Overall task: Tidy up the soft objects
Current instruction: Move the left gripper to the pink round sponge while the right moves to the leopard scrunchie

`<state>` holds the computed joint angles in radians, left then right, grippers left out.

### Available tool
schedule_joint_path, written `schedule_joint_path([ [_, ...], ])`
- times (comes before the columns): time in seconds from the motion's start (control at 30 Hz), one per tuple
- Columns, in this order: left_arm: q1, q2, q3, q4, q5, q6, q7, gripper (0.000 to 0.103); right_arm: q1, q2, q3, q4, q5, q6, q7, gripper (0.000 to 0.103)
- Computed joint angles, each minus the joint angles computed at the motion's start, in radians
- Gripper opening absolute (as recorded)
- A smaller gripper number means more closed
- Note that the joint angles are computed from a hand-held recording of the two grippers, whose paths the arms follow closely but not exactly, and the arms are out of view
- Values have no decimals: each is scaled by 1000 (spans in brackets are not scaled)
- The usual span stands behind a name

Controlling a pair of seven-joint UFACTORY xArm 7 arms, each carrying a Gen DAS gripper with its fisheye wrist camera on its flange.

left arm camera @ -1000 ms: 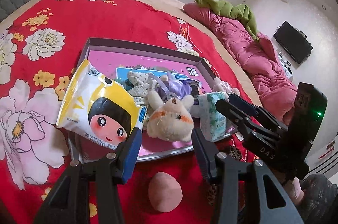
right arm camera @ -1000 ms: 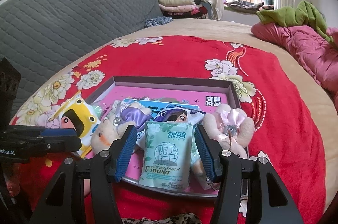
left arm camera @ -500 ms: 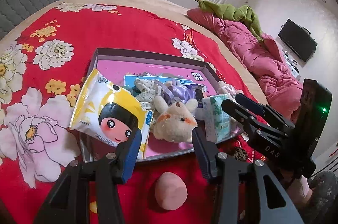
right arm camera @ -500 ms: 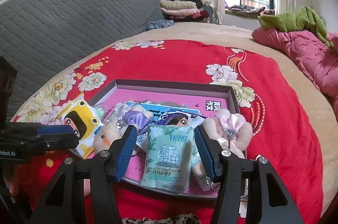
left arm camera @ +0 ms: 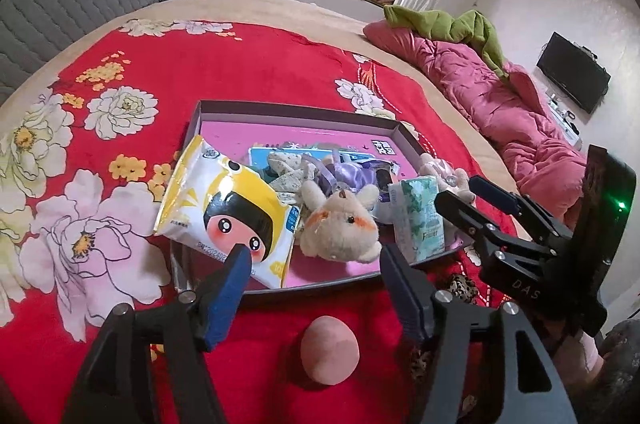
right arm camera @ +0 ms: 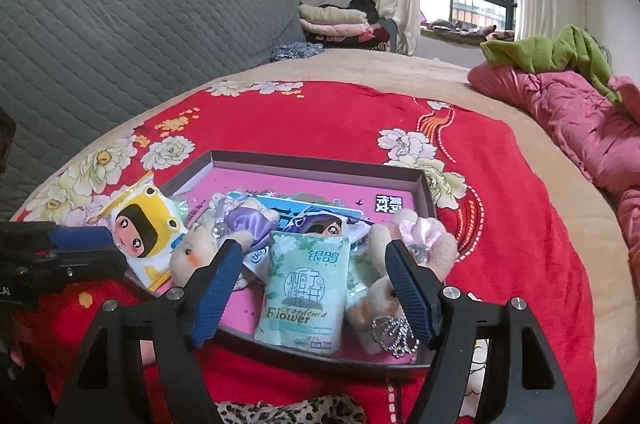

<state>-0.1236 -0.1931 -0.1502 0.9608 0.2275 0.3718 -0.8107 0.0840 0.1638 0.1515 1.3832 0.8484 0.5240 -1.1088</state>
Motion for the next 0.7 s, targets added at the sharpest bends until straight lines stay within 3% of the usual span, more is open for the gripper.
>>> schedule_joint_path([
  [0.3,10,-29,-21,-3,55,32,-54,67,-1,-73,-24,-55,30,32,-32,75],
  [0.7,-11,-54,-38,-2,59,89,-61,67,28,-195,-89,-175,-30,131,25,76],
])
